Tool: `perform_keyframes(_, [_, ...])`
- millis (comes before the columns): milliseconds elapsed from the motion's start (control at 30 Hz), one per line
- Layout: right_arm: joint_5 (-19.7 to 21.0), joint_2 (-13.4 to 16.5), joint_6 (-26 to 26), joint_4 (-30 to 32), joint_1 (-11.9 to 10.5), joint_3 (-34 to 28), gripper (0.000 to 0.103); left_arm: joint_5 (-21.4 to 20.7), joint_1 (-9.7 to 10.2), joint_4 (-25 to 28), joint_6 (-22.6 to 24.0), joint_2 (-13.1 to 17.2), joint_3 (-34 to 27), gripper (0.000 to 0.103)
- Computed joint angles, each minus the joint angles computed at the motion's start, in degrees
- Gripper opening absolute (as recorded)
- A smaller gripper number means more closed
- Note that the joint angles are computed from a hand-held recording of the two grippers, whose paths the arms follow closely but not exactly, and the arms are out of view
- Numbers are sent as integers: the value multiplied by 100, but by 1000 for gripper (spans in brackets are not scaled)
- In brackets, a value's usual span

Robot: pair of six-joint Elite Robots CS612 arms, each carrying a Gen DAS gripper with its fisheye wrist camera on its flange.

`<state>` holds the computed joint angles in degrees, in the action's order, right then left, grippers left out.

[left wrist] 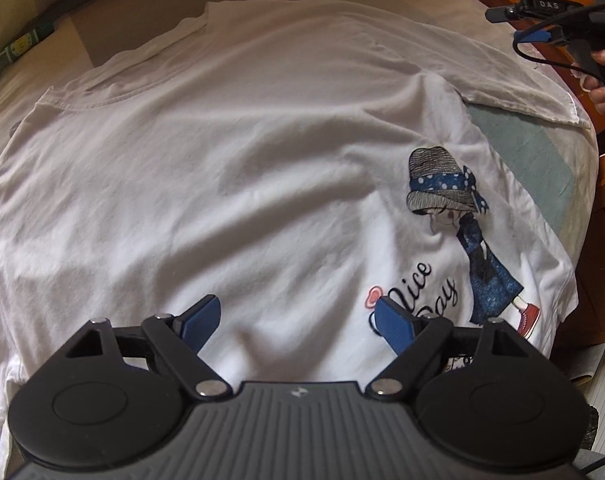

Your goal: Fold clothes

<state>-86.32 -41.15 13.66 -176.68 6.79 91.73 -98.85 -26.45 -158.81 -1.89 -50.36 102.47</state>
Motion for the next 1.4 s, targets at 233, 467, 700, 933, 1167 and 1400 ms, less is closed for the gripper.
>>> perform_keyframes(233, [-993,222,-716,859,19,-441,83,-23,-47,168,67,66,-145,83])
perform_keyframes(467, [-767,151,-1879,1024,73,-310,82,13,-42,336,103,72,-204,83])
perform_keyframes(700, [-524,86,-2416,1188,53,-216,80,36,-65,433,166,110,-270,83])
perform_keyframes(933, [-22,13,-2663,1476,-18,-207,27,35,-72,432,156,133,-293,83])
perform_keyframes(1167, [-352,65,-2131,986,1,-273,3,29,-79,292,160,115,-281,83])
perform_keyframes(1400, [-873,116,-1514,537,99,-308,13,40,-65,172,77,87,-258,83])
